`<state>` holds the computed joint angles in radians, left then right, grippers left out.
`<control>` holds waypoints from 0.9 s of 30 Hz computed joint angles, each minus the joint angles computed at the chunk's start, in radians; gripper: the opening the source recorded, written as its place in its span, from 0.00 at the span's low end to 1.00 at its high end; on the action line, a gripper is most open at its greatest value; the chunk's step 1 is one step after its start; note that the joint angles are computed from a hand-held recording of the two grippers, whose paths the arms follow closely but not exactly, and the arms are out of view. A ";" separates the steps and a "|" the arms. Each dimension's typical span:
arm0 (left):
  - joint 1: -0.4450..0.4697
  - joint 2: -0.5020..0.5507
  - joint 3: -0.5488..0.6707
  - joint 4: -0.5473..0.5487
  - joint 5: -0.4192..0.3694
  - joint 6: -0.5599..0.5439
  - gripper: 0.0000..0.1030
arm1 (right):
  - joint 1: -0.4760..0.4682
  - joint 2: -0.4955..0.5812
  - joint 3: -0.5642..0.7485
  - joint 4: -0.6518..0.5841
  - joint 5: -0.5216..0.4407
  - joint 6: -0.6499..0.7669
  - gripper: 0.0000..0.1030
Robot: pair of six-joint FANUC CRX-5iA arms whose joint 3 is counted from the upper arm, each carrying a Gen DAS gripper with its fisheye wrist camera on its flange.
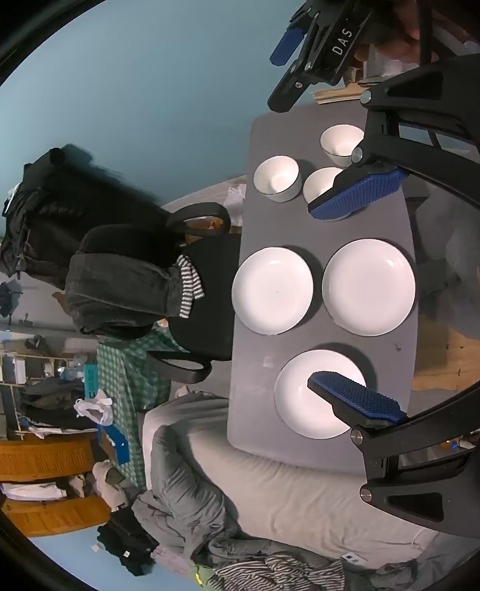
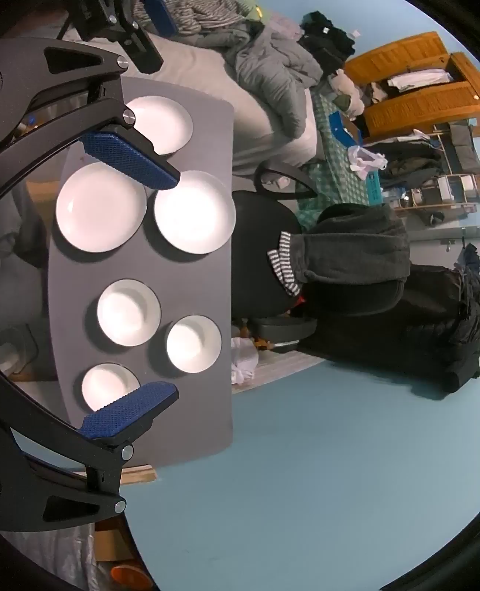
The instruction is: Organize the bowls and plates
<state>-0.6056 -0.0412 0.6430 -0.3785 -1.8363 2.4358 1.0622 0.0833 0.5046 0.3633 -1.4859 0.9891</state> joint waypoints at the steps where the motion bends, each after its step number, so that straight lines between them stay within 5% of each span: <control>1: -0.005 0.003 0.005 -0.006 -0.004 -0.003 0.83 | 0.001 0.000 -0.002 0.003 0.000 0.000 0.99; 6: -0.048 -0.011 -0.009 -0.023 0.007 0.022 0.83 | 0.003 -0.004 -0.006 -0.003 0.001 -0.006 0.99; 27: 0.026 -0.074 -0.084 0.046 0.059 0.037 0.83 | 0.022 -0.026 -0.043 -0.013 0.023 -0.020 0.99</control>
<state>-0.5800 -0.1152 0.5591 -0.3326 -1.7777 2.4727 1.0841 0.0575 0.4614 0.3508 -1.4626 0.9693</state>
